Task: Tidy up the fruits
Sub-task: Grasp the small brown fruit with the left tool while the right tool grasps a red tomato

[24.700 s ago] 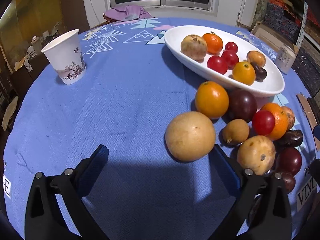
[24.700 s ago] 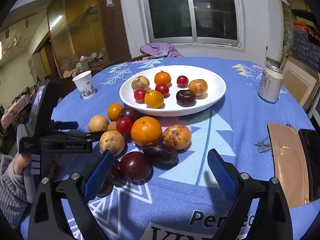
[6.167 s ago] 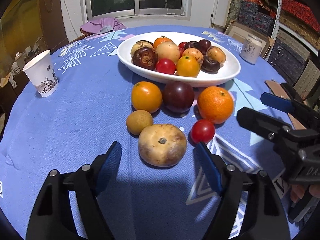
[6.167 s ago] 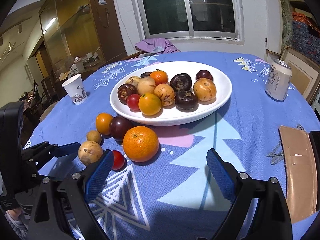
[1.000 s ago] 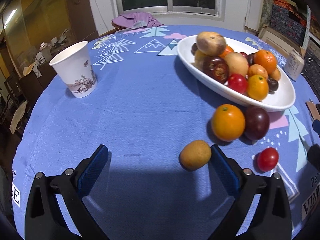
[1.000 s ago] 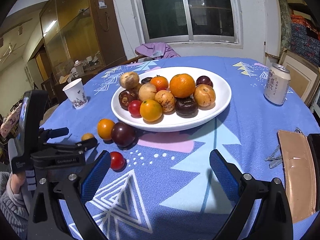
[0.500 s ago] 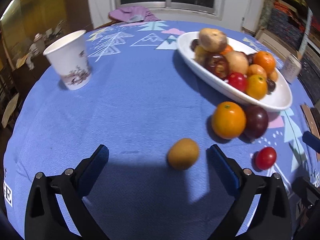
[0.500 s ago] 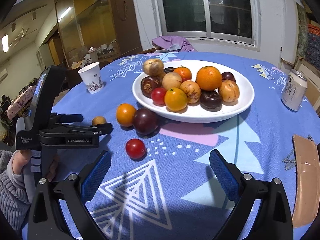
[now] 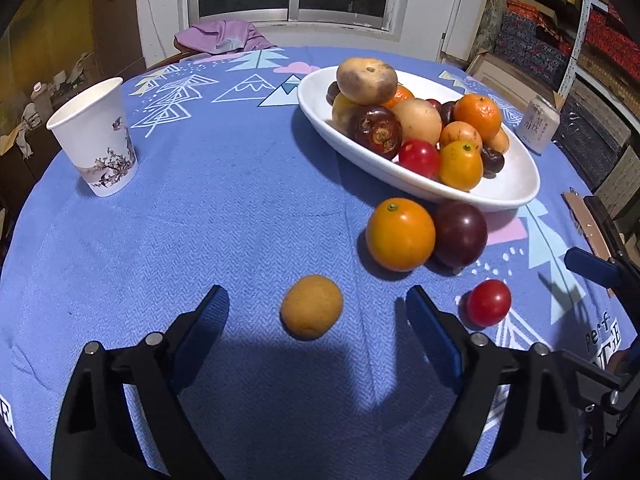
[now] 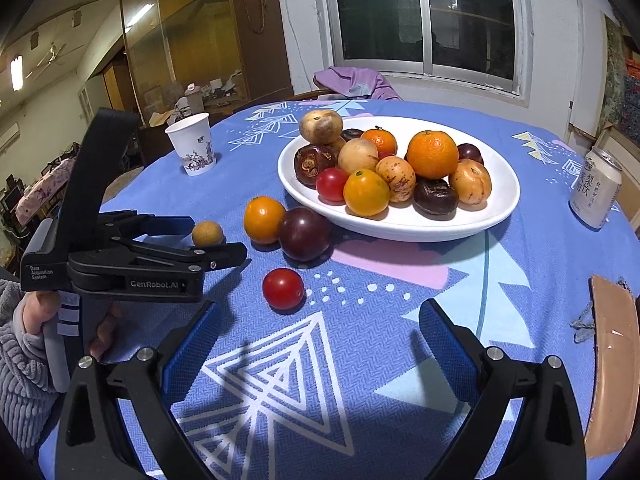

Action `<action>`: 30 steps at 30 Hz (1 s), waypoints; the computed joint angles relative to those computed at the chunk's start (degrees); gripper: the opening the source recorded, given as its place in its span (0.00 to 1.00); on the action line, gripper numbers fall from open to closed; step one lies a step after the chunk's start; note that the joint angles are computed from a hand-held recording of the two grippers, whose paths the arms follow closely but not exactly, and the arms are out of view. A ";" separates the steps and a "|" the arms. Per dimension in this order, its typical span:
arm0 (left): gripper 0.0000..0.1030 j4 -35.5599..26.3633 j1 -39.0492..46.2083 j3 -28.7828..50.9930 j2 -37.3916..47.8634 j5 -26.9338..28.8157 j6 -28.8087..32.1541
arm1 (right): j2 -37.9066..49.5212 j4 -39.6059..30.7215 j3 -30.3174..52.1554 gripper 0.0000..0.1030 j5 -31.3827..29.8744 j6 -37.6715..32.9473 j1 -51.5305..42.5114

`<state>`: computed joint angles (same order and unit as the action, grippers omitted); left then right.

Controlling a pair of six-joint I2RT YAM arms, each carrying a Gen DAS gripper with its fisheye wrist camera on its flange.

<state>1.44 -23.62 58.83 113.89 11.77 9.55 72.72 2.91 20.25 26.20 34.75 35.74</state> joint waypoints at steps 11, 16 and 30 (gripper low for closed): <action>0.96 -1.26 -1.39 1.15 0.89 -5.42 -0.38 | 9.30 -1.21 6.83 0.75 0.17 -1.03 -0.56; 0.96 -1.40 -1.19 1.51 1.18 -6.61 -1.58 | 12.68 -2.14 9.66 0.56 -0.51 -2.14 -1.12; 0.96 -1.68 -1.14 1.78 1.35 -6.35 -0.62 | 15.34 0.67 10.94 0.27 -8.38 -4.49 -5.13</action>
